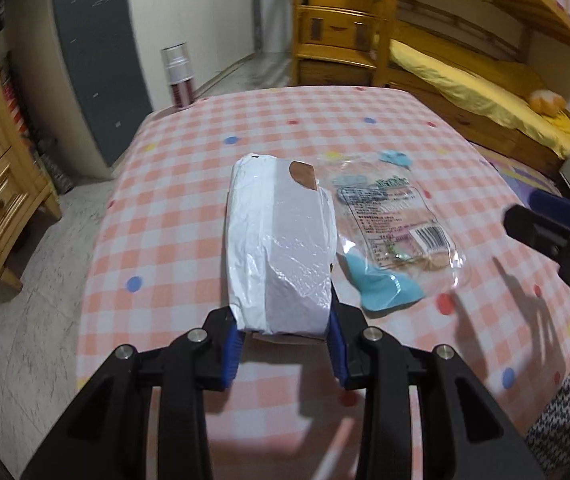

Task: Collect trash
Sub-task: 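Grasp the white plastic bag with the left tool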

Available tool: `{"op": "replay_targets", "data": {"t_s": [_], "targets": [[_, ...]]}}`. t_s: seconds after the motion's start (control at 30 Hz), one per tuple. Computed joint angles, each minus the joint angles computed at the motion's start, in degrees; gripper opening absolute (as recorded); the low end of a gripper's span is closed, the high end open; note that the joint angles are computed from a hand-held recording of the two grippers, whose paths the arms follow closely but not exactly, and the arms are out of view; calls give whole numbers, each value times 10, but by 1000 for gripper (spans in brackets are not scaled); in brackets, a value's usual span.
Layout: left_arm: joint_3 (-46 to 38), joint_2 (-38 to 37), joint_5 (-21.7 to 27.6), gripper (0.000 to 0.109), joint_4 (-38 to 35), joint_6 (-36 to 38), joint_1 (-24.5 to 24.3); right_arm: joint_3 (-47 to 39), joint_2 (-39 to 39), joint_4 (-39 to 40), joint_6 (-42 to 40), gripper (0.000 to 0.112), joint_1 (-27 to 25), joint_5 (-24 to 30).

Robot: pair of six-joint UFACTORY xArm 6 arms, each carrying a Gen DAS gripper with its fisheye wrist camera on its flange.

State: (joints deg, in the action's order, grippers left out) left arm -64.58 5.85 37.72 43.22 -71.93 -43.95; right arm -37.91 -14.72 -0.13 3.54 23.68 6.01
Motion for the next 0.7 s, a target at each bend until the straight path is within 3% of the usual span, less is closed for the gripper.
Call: {"op": "replay_targets", "data": {"t_s": [0.1,0.27,0.4,0.6,0.7], "targets": [[-17,18,-25,34,-8,25,-11,3,-3,36,-28,57,-6,0],[-20,6,17,34,28,-38,-22,-3,2,95,-84,57,-11,25],[-1,-12,17,34,31,-63,-16,-22,23,93,-92,73,-16,71],[4,-16,19,34,24,-59,-16,-36,39,189,-149,76,-12,102],[7,-18,19,34,26,-63,-13,-45,50,183,-141,84,-3,108]]}}
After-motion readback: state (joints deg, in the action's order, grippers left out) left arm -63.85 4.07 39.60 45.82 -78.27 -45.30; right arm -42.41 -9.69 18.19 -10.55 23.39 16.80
